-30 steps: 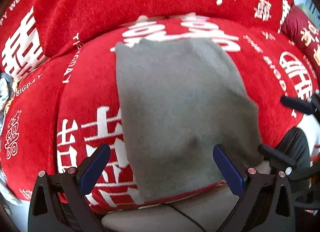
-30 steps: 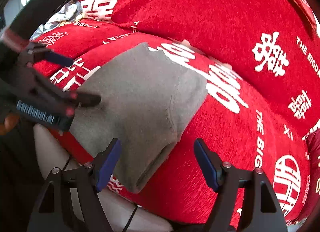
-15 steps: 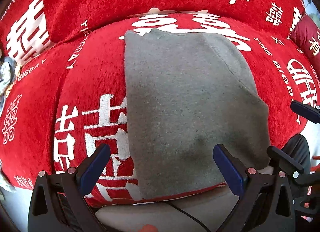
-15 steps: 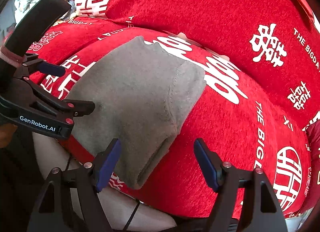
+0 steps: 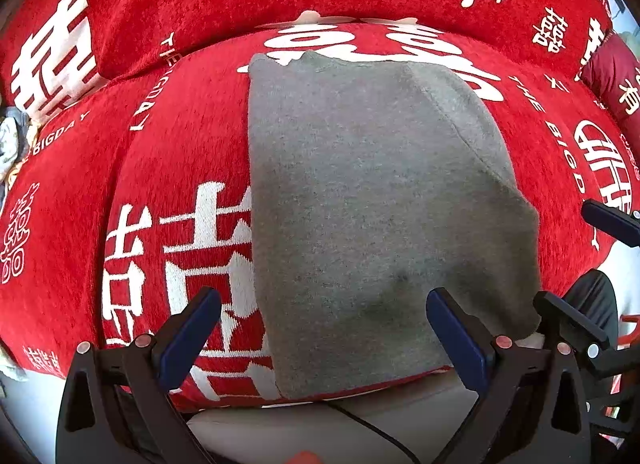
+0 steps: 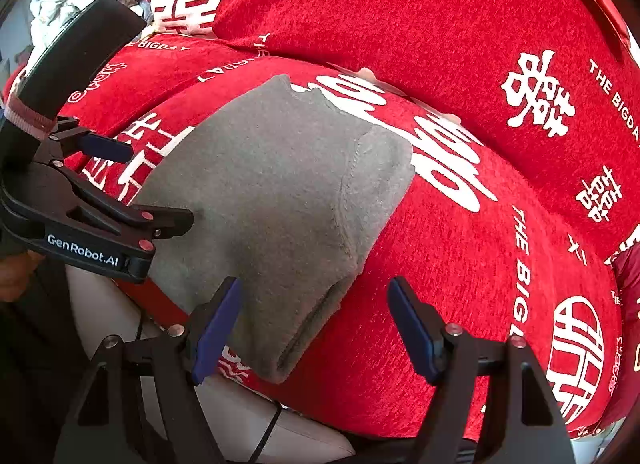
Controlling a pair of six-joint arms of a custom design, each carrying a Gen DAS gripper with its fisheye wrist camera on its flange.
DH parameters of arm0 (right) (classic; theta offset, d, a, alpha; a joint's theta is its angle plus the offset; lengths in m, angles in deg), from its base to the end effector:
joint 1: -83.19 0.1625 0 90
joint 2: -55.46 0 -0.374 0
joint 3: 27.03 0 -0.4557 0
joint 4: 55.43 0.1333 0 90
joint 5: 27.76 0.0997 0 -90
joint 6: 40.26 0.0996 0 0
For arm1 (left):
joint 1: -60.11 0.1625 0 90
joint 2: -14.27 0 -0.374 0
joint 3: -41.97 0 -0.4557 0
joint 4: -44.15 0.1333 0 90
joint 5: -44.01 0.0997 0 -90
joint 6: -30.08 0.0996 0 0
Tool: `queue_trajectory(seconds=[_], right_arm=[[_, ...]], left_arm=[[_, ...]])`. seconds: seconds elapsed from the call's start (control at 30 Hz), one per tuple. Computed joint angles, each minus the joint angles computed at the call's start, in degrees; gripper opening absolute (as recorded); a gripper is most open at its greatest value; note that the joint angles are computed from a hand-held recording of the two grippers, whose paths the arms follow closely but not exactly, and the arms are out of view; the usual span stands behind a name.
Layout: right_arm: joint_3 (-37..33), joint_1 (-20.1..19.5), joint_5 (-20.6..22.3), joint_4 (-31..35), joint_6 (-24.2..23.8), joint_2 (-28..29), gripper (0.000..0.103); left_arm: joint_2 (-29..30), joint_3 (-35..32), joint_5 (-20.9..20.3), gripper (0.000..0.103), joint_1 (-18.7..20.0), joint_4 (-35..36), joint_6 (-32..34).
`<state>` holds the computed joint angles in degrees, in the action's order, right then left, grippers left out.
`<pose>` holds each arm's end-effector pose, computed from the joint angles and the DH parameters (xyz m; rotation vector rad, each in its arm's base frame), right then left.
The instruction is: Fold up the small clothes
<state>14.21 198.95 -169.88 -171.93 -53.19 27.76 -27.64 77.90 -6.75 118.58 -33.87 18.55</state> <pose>0.4339 -0.7733 0.1924 0.6232 -2.1497 0.3743 -0.2629 -0.8038 0.3727 0.4725 2.4149 -0.2019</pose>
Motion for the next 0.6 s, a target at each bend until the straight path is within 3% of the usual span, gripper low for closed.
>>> queue_trajectory(seconds=[0.6], right_arm=[[0.08, 0.08, -0.17, -0.16, 0.0, 0.02, 0.078]], left_arm=[[-0.72, 1.42, 0.52, 0.103, -0.33, -0.64, 1.01]])
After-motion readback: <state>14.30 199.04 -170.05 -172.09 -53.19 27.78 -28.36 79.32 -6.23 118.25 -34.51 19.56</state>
